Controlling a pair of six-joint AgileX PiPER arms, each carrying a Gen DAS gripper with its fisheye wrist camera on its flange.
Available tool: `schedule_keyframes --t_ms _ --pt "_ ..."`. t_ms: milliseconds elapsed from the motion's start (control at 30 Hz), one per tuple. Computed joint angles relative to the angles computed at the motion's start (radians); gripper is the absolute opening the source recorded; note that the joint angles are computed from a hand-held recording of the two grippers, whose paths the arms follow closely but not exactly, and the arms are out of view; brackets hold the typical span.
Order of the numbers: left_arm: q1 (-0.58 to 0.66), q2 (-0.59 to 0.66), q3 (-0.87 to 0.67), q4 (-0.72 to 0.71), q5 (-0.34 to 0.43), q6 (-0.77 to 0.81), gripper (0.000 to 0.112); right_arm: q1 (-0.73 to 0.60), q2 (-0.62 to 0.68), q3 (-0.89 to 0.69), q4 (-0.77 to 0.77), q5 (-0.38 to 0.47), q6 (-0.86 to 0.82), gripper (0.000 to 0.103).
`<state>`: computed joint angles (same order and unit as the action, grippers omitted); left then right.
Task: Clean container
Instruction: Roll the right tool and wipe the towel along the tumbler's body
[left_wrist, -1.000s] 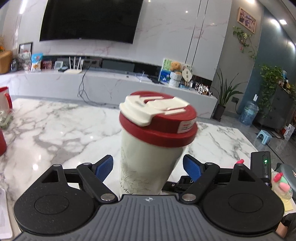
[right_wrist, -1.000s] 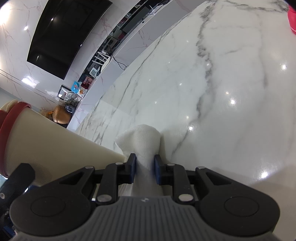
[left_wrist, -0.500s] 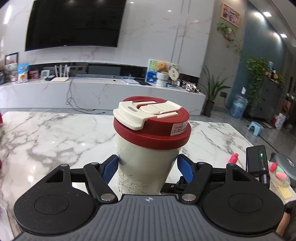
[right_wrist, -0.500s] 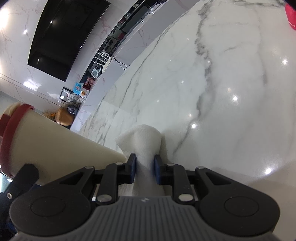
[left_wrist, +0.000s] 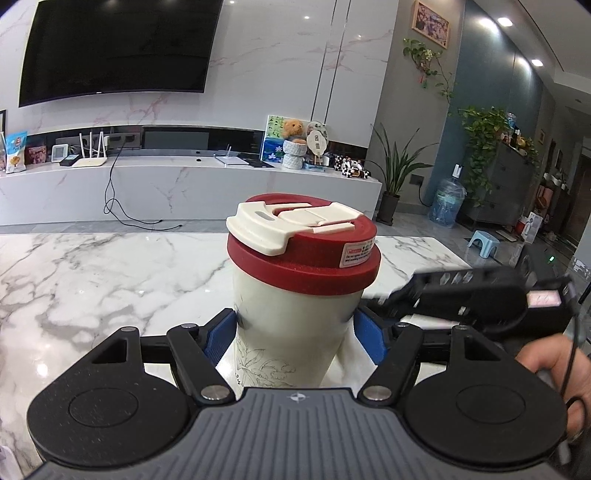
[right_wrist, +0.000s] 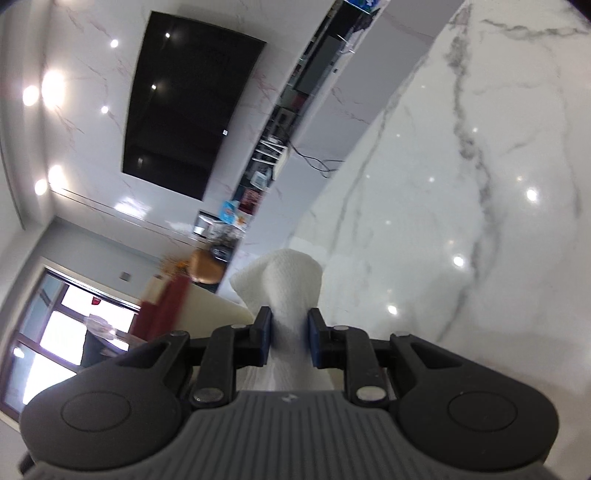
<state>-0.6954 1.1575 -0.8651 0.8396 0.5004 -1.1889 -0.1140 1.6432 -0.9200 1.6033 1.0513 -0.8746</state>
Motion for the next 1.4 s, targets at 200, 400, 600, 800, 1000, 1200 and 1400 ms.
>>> schedule_keyframes --t_ms 200,400,600,800,1000,1200,1400 --pt "0.026 -0.004 0.006 -0.041 -0.033 0.068 0.068 -0.037 -0.001 0.000 0.074 0.086 -0.025 0.023" --pt "0.020 -0.001 -0.001 -0.041 -0.020 0.076 0.067 -0.054 -0.005 0.001 0.091 0.122 -0.043 0.023" --pt "0.007 -0.003 -0.004 -0.035 -0.002 0.068 0.067 -0.031 0.004 0.001 0.029 0.069 -0.015 0.023" --pt "-0.003 0.001 -0.010 -0.026 0.011 0.053 0.067 0.010 0.022 0.007 -0.057 -0.028 0.021 0.023" --pt "-0.004 0.001 -0.011 -0.022 0.015 0.046 0.067 0.047 0.031 0.017 -0.136 -0.116 0.032 0.023" --pt "0.026 -0.007 -0.001 -0.046 -0.008 0.084 0.067 0.090 0.040 0.013 -0.204 -0.196 0.055 0.023" --pt "0.012 -0.002 -0.001 -0.013 0.007 0.032 0.068 0.109 0.048 0.004 -0.244 -0.228 0.084 0.023"
